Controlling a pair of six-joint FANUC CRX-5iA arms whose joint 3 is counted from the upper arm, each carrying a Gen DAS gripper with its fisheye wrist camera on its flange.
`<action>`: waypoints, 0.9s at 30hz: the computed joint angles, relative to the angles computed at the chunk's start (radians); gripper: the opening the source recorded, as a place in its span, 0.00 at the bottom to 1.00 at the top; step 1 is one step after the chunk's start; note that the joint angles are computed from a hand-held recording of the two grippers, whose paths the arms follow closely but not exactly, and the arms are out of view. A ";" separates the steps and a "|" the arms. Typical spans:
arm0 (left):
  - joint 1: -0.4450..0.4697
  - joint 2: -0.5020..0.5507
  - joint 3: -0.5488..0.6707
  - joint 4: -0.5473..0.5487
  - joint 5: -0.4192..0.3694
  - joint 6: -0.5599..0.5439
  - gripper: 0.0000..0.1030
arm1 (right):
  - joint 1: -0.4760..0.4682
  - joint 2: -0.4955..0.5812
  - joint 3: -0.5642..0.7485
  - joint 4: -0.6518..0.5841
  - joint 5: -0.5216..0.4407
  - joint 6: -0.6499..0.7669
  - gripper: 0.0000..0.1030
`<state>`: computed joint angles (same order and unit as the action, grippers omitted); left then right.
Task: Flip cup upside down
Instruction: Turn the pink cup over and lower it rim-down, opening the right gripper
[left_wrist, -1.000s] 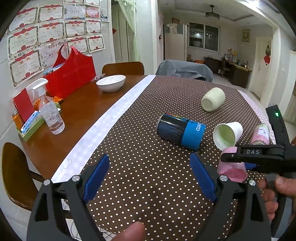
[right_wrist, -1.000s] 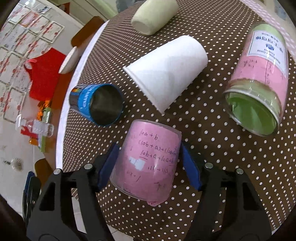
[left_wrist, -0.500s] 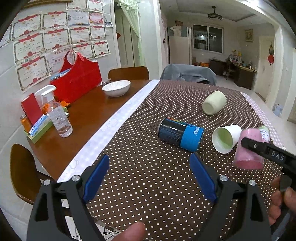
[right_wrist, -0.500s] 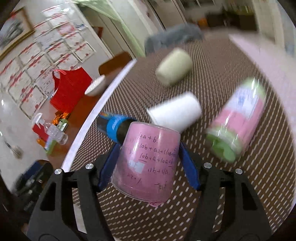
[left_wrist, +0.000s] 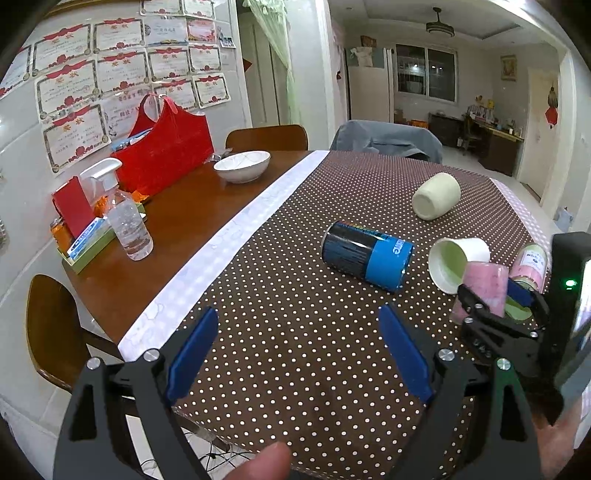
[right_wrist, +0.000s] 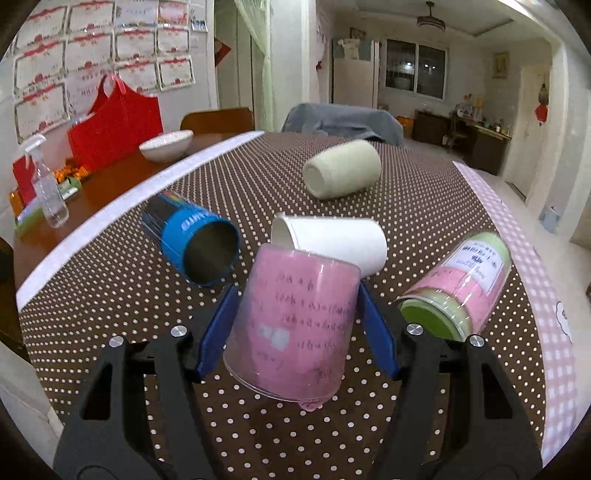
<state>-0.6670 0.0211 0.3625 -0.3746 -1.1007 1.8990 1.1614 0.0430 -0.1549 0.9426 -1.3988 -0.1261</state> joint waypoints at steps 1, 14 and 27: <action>0.000 -0.001 -0.003 0.002 0.001 -0.001 0.85 | -0.004 0.010 0.014 -0.017 0.001 0.016 0.63; -0.006 -0.022 -0.035 0.020 0.015 -0.013 0.85 | 0.065 -0.002 -0.001 -0.043 -0.051 -0.023 0.65; -0.062 -0.096 -0.087 0.008 0.060 -0.031 0.85 | 0.189 -0.096 -0.038 0.018 -0.131 -0.188 0.94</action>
<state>-0.7291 -0.0749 0.2757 -0.3661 -1.0407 1.8683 1.3506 -0.0526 -0.1927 0.9604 -1.5298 -0.3139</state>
